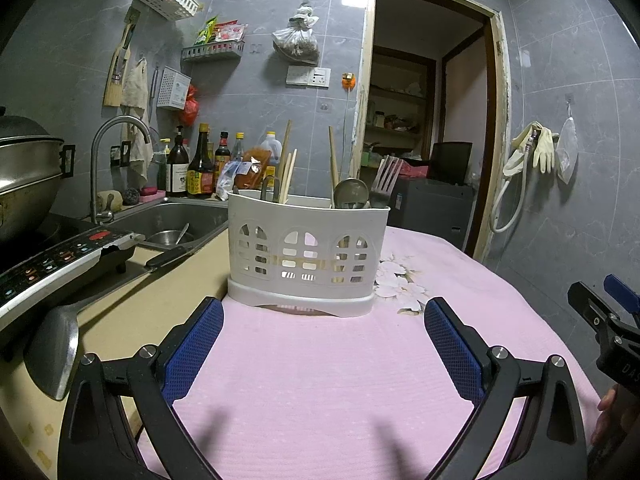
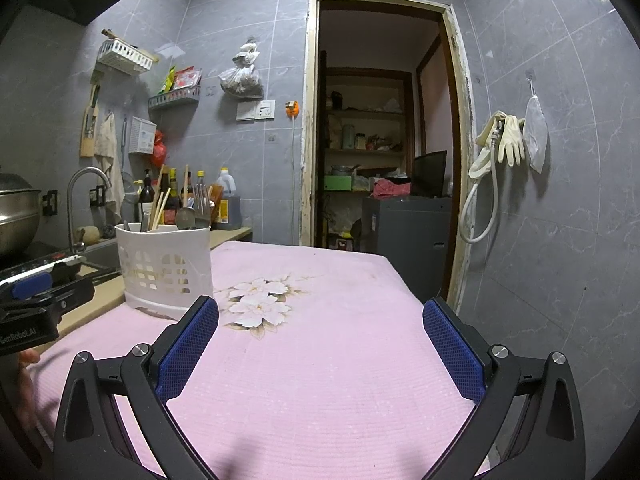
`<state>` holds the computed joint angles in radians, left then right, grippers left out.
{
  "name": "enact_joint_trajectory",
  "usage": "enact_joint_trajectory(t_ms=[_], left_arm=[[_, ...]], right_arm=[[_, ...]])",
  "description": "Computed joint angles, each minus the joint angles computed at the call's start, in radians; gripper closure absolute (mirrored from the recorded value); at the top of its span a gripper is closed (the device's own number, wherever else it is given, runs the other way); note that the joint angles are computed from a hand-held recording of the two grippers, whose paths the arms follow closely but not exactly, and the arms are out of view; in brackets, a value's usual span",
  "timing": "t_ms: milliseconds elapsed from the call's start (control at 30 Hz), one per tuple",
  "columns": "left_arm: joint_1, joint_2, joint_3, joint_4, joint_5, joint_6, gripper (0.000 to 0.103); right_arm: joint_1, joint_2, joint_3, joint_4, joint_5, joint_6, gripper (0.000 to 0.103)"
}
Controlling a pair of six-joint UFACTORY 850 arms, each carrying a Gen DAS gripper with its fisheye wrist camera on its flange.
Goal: Organize utensils
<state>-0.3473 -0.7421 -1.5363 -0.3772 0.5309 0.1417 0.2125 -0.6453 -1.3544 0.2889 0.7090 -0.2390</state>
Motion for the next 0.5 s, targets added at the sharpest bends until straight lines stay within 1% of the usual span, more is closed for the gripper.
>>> enact_joint_trajectory(t_ms=[500], left_arm=[[0.010,-0.008,-0.013,0.037,-0.020,-0.027,0.005]], right_arm=[[0.002,-0.005,-0.001,0.003,-0.004,-0.004,0.000]])
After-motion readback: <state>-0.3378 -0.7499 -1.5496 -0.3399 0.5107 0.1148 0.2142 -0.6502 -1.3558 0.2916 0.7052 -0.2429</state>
